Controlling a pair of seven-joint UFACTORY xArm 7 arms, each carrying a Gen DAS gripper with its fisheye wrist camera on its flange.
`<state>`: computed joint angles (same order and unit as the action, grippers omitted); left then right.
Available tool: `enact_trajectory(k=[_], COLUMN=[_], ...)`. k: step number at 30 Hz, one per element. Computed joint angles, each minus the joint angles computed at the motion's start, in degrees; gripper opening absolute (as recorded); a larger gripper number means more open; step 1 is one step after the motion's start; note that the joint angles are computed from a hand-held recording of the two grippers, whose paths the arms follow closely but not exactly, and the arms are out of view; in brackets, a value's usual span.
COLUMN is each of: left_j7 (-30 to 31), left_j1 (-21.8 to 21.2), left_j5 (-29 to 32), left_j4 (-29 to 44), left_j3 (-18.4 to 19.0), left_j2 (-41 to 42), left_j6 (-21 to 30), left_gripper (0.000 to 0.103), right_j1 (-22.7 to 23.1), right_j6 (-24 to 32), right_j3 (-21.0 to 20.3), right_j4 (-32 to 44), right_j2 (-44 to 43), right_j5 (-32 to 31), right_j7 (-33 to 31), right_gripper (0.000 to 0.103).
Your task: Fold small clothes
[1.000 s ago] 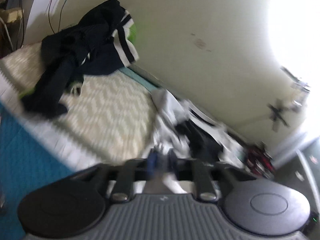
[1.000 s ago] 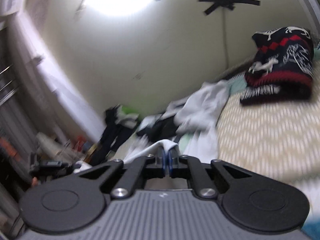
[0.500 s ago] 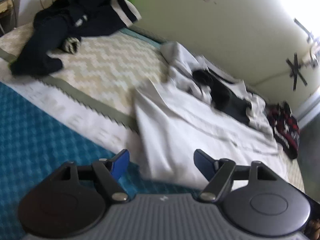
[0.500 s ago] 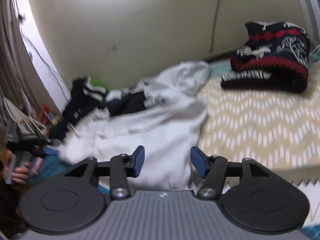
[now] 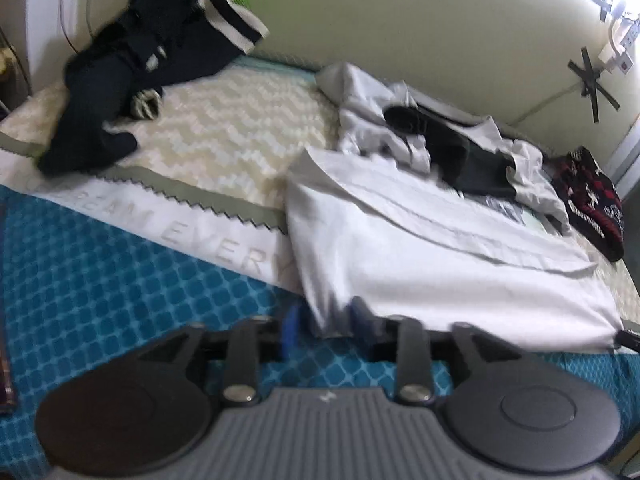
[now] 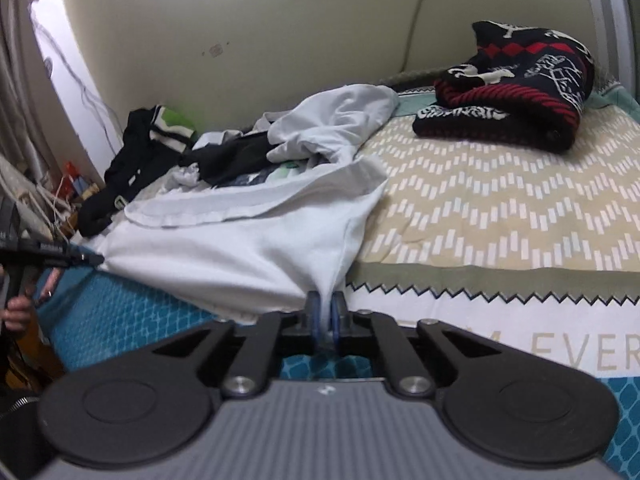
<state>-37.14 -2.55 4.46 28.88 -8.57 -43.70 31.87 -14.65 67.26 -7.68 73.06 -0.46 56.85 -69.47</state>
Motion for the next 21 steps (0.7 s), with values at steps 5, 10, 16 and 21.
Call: enact_trajectory(k=[5, 10, 16, 21], left_j7=[-2.9, -2.0, 3.0, 8.1], left_j1=[3.3, 1.8, -2.5, -5.6], left_j5=[1.4, 0.4, -1.4, -3.9], left_j4=[-1.4, 1.0, 6.8, 9.7], left_j3=[-0.5, 0.5, 1.2, 3.4], left_j2=[-5.9, -2.0, 8.9, 14.1], left_j6=[1.0, -4.3, -9.0, -9.0], left_gripper=[0.043, 0.043, 0.044, 0.044], right_j1=[-0.3, 0.6, 3.1, 5.0], right_j6=[-1.2, 1.7, 4.1, 4.2], right_j3=[-0.4, 1.0, 3.6, 4.5], right_j4=[2.7, 5.4, 5.1, 5.1], right_j2=[0.0, 1.7, 2.2, 2.5], right_j5=[4.7, 7.6, 6.9, 5.3], right_j7=[-2.4, -2.2, -2.7, -2.8], right_gripper=[0.049, 0.047, 0.043, 0.040])
